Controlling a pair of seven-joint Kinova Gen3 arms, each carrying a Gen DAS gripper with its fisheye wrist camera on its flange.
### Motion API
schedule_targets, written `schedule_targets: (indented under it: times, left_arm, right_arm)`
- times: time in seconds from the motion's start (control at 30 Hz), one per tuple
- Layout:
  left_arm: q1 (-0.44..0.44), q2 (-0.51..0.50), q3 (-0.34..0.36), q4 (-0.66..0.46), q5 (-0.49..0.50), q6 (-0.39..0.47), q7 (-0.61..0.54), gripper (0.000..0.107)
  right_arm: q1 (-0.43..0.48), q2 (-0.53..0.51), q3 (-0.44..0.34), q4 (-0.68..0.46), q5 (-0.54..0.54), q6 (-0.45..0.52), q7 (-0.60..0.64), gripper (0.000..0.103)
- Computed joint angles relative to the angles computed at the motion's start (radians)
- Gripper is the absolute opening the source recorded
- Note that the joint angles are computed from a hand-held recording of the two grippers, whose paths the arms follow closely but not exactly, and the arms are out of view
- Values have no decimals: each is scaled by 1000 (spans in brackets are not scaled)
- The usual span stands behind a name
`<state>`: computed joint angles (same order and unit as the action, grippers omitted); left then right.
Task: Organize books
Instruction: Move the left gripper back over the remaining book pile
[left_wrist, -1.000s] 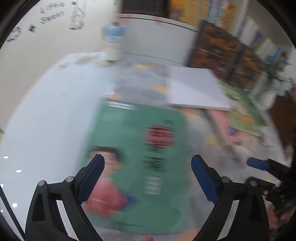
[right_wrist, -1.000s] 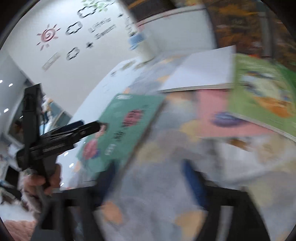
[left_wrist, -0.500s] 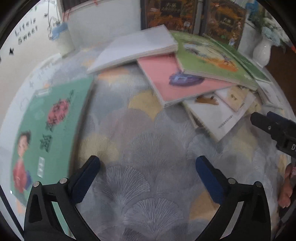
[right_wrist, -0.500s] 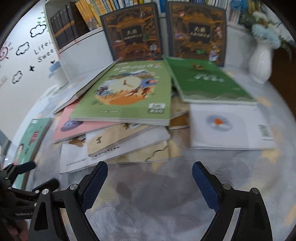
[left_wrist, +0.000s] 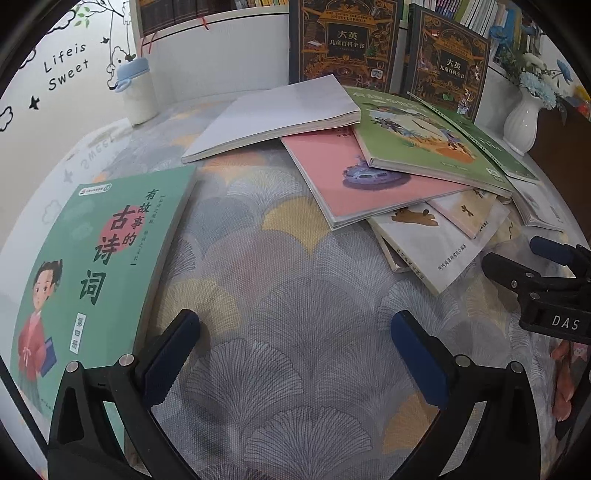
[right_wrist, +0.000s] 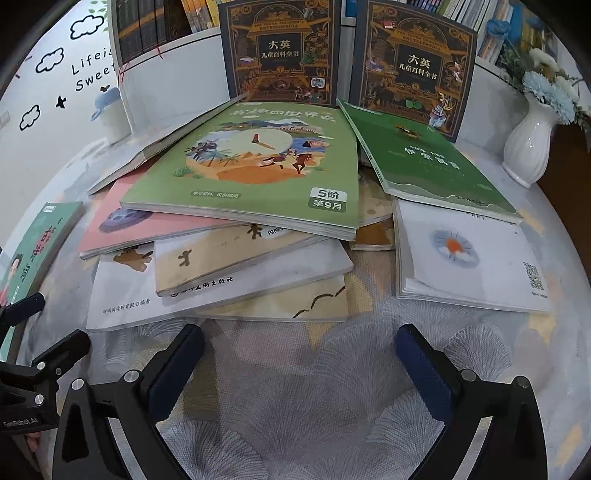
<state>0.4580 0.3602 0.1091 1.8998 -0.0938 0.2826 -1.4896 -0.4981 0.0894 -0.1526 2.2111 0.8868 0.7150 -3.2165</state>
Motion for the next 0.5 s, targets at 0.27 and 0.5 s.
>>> schedule_targets:
  times: [0.27, 0.5]
  left_arm:
    - [55, 0, -52, 0, -29, -1, 56, 103]
    - [41, 0, -35, 2, -40, -2, 72, 103]
  right_arm:
    - [-2, 1, 0, -1, 2, 1, -3, 103]
    - [-11, 6, -4, -5, 1, 21, -5, 103]
